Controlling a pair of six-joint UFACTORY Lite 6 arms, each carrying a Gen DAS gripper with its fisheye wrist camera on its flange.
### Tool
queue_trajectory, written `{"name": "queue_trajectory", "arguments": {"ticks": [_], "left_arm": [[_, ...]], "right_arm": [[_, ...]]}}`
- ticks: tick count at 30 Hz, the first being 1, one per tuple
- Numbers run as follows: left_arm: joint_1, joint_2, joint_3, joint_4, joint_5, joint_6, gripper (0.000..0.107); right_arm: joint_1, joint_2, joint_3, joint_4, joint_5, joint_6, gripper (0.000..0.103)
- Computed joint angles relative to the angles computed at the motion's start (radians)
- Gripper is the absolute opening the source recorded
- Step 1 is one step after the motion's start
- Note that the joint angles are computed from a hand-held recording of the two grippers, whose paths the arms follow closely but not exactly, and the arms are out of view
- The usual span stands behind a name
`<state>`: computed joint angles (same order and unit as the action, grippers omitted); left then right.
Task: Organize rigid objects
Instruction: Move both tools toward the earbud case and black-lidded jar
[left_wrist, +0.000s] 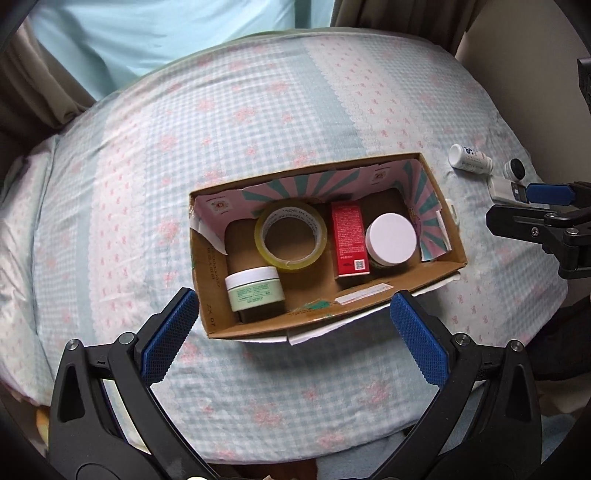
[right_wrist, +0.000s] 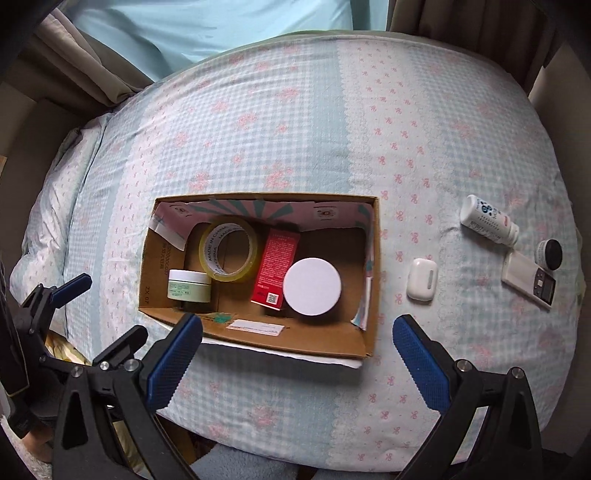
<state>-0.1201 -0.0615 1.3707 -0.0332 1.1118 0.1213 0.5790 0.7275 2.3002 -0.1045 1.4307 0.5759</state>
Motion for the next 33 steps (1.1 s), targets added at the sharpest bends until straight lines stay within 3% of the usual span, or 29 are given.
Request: {"name": "queue_trajectory", "arguments": {"ticks": [7,15,22,33], "left_arm": [[-0.336,-0.010,0.096,0.165,0.072,-0.464,0.103],[-0.670,0.241,0.377,0.280,0.134,-0.840,0.103],[-0.820,0.573,0.748,0.325,0.226,-0.978,0.103],[-0.868,1.128,1.341,0.263,0.354,-1.025,0.103]], "right_arm": [[-0.145,-0.386,-0.403,-0.061,-0.075,-0.109,0.103],[-0.491,-0.604,-0.606,-0.020,-0.102,-0.465,0.103],[-0.790,-0.529,-0.522,0.058,-0.120,-0.712,0.103],[-1.017,-0.273,-0.398,0.088,-0.206,-0.949,0.103]]}}
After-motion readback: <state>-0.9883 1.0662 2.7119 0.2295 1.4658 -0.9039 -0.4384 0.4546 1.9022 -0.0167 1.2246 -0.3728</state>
